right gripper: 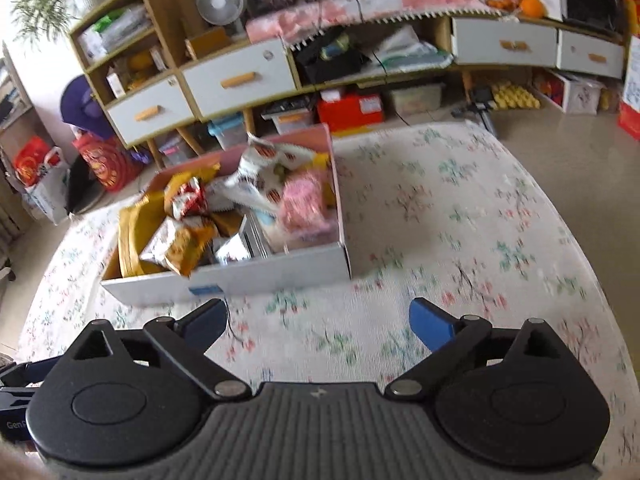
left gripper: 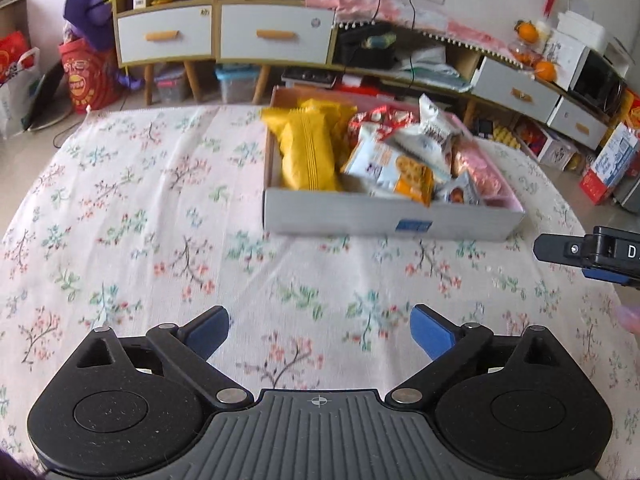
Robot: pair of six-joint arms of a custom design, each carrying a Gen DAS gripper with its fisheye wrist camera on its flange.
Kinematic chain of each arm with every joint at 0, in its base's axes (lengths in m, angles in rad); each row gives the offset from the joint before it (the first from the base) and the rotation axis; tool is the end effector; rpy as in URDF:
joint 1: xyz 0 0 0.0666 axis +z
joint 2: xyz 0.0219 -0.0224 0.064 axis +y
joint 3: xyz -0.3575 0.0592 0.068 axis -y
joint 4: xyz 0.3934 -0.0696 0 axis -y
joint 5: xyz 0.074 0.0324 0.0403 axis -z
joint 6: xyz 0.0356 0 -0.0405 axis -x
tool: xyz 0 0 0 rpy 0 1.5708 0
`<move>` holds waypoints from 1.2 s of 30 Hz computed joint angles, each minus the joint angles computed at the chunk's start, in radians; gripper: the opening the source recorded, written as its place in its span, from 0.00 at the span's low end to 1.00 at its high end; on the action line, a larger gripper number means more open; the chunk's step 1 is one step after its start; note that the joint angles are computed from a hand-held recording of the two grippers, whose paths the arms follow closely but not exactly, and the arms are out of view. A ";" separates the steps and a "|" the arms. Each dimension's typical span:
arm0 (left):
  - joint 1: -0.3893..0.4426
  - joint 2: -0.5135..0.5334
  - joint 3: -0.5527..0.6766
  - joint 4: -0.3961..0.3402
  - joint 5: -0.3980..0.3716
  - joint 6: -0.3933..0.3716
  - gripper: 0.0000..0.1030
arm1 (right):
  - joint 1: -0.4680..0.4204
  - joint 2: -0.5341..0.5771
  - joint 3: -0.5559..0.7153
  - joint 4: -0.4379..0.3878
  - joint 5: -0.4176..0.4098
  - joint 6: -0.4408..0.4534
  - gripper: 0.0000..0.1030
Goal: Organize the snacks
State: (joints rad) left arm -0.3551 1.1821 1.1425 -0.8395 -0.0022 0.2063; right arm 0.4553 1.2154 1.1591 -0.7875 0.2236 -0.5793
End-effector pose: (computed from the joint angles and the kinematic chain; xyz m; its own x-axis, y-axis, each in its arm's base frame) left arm 0.3864 -0.1436 0.3871 -0.7778 0.0699 -0.6247 0.1911 0.9731 -0.1290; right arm 0.3864 0.1799 0.3859 -0.7238 0.2400 -0.6469 0.1193 0.9670 0.2252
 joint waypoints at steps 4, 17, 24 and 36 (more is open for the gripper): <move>-0.008 -0.006 0.000 -0.039 -0.038 0.001 0.96 | 0.036 -0.007 0.000 -0.074 0.037 -0.034 0.96; -0.001 -0.018 0.021 -0.090 -0.079 0.020 0.99 | 0.153 0.026 0.039 -0.134 0.160 0.025 1.00; -0.002 -0.016 0.028 -0.098 -0.107 0.037 0.99 | 0.157 0.040 0.049 -0.144 0.148 0.029 1.00; -0.033 -0.013 0.037 -0.095 -0.137 0.032 0.99 | 0.156 0.041 0.056 -0.157 0.150 0.009 1.00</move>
State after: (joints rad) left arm -0.3885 1.1690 1.1799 -0.9343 -0.1395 0.2385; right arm 0.6109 1.2563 1.2154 -0.9445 0.3739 -0.5702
